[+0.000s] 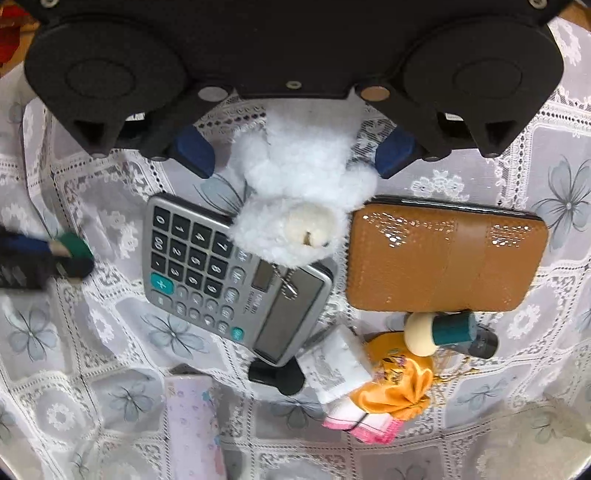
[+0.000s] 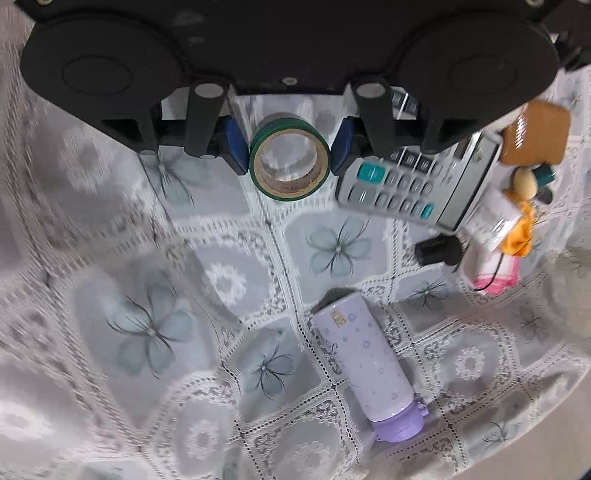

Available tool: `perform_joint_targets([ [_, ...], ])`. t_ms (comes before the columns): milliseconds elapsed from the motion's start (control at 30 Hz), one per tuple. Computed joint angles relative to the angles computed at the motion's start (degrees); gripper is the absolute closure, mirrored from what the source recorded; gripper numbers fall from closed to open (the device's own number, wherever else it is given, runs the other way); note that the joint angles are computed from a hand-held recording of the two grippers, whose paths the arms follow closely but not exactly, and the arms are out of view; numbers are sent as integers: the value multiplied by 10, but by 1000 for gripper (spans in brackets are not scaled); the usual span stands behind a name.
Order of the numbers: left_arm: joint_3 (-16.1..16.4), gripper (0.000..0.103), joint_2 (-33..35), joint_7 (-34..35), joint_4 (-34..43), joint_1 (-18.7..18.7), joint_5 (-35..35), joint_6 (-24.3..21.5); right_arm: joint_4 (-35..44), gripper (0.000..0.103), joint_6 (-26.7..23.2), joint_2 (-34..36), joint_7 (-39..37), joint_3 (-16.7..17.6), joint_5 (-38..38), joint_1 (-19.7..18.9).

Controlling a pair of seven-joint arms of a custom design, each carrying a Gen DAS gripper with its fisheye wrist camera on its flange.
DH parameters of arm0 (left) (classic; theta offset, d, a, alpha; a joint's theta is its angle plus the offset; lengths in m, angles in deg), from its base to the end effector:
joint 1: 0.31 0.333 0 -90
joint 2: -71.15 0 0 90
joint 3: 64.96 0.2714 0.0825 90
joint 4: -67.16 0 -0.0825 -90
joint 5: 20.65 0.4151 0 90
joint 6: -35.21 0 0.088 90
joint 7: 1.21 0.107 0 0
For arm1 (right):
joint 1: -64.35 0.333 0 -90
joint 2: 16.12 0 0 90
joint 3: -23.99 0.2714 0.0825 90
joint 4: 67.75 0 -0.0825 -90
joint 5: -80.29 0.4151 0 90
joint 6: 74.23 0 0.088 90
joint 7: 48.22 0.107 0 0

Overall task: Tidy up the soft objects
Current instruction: 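Carry the teddy bear and green tape roll toward the basket with both tools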

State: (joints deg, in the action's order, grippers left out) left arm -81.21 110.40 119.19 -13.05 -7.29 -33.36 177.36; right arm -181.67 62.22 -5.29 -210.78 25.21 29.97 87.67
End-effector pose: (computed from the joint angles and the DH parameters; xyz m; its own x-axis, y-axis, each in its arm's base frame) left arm 0.7150 -0.2596 0.3092 -0.6567 -0.7418 0.1362 -0.6968 0.5277 -0.4858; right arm 0.5764 0.2545 0.3313 -0.6988 -0.6925 -0.1790 -0.4776 0.6381 -0.6039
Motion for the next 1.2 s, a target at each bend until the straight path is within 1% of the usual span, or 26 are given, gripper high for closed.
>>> perform_joint_targets([
  [33,3,37,0,-5,-1,-3,2,6,-7,55,0,-7,7,3,0,4],
  [67,9,41,-4,-14,-8,-8,10,20,-12,55,-1,-13,9,6,0,6],
  [100,8,42,-7,-13,-13,-6,10,25,-18,55,-2,-19,14,10,0,9],
  [167,-3,48,-13,-8,-17,8,-5,11,-32,55,-6,-34,25,20,0,17],
  [200,-8,49,-17,-4,-19,16,-16,3,-36,55,-7,-39,29,24,0,19],
  [233,-13,56,-26,3,-29,24,-26,-2,-41,55,-8,-44,34,29,-1,22],
  [267,-14,56,-37,8,-41,28,-33,-2,-43,55,-9,-46,39,33,-2,23],
  [433,-26,56,-113,63,-138,53,-79,43,-52,55,-16,-58,60,52,-2,37],
  [533,-31,56,-152,102,-184,66,-117,53,-54,55,-25,-64,68,63,-5,48],
  [667,-27,56,-212,155,-250,76,-174,66,-59,55,-38,-75,86,75,-14,63],
  [767,-15,56,-254,185,-292,75,-213,65,-67,55,-41,-86,105,85,-23,73],
  [933,14,56,-322,236,-360,63,-271,73,-71,55,-56,-97,128,102,-36,89],
  [1200,63,56,-405,255,-451,32,-301,84,-74,55,-77,-109,175,126,-60,117],
])
